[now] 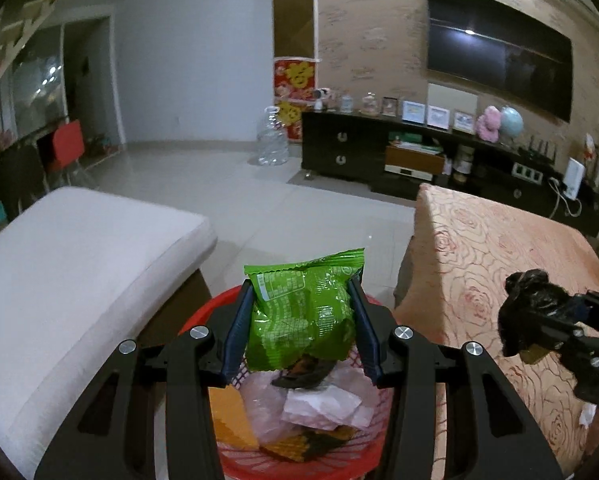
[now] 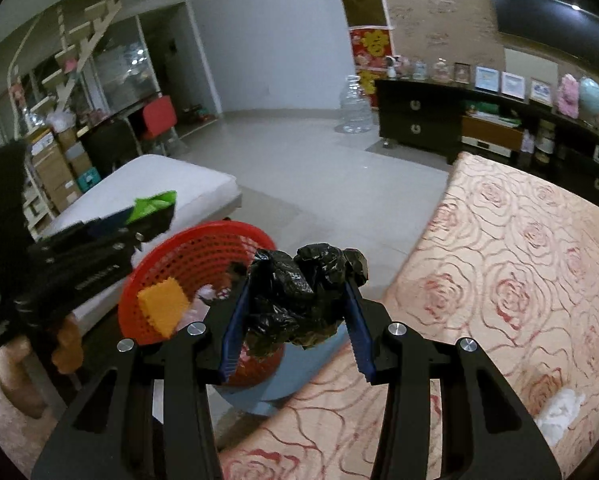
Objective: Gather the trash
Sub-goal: 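Carry the snack packet and black bag in both tools over the wastebasket, then open both tools to drop the packet and bag into the wastebasket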
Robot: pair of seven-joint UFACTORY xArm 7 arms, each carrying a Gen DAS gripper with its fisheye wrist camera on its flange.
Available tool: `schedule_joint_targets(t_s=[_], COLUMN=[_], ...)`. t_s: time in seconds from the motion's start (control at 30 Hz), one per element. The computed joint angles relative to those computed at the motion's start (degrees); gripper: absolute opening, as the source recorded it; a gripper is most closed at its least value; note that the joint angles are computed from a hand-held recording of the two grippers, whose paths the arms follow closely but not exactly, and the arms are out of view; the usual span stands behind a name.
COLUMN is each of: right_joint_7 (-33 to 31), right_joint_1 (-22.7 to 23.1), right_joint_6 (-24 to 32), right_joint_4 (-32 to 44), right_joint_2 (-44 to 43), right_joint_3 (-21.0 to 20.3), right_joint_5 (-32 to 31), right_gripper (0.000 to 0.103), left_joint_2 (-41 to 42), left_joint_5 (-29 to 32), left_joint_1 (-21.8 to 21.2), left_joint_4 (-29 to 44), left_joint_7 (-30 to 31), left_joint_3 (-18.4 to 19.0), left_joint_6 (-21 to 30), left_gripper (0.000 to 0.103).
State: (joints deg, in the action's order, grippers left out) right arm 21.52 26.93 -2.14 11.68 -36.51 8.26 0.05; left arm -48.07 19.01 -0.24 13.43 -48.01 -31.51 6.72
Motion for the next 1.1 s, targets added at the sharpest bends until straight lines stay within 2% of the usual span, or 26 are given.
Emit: schedule_joint_targets(t_s=[0.17, 0.37, 0.5, 0.67, 0.83, 0.9, 0.97, 1.0, 1.07, 1.1], right_joint_7=[-2.54, -4.62, -6.10, -6.56, -7.35, -7.63, -7.99, -7.96, -7.23, -6.92], right_joint_1=[2.83, 6.87, 12.23, 14.19, 19.74, 20.69, 22.19, 22.63, 20.20, 19.76], right_joint_6=[-0.50, -3.85, -3.73, -4.15, -4.57, -4.65, -4.57, -4.67, -5.34, -5.62], right_joint_4=[5.00, 7.11, 8.74, 10.24, 11.46, 11.95, 12.35, 12.45, 12.27, 12.19], right_joint_2=[5.09, 11.25, 15.12, 17.44, 19.78, 20.76, 21.66, 22.01, 22.19, 22.22], right_joint_3=[-2.18, -4.69, -9.33, -9.21, -12.96, -13.22, -14.12, -14.32, -11.64, -11.22], right_joint_5=[-0.32, 0.66, 1.63, 2.67, 3.80, 3.95, 4.18, 4.47, 4.63, 4.47], right_gripper=[0.044, 0.044, 0.044, 0.044, 0.044, 0.045, 0.055, 0.058, 0.068, 0.069], left_joint_2=[-0.07, 0.36, 2.29, 2.20, 1.88, 1.71, 1.64, 1.63, 1.02, 0.81], left_joint_5=[-1.47, -1.35, -1.01, -0.39, -0.17, -0.36, -0.56, -0.59, -0.61, -0.59], left_joint_1=[-2.10, -1.20, -0.66, -0.37, -0.40, -0.71, -0.71, -0.73, -0.54, -0.22], left_joint_4=[-1.68, -1.57, -1.00, -1.36, -1.72, -1.93, -2.02, -2.06, -2.35, -2.36], left_joint_7=[1.58, 2.53, 2.93, 3.13, 3.50, 3.86, 3.88, 3.99, 3.98, 3.81], left_joint_3=[4.64, 4.27, 4.28, 4.96, 5.74, 6.55, 6.59, 6.59, 6.27, 5.90], left_joint_6=[0.01, 1.50, 2.40, 3.27, 3.22, 3.06, 2.77, 2.56, 2.38, 2.28], left_gripper=[0.044, 0.044, 0.044, 0.045, 0.045, 0.045, 0.048, 0.054, 0.064, 0.065])
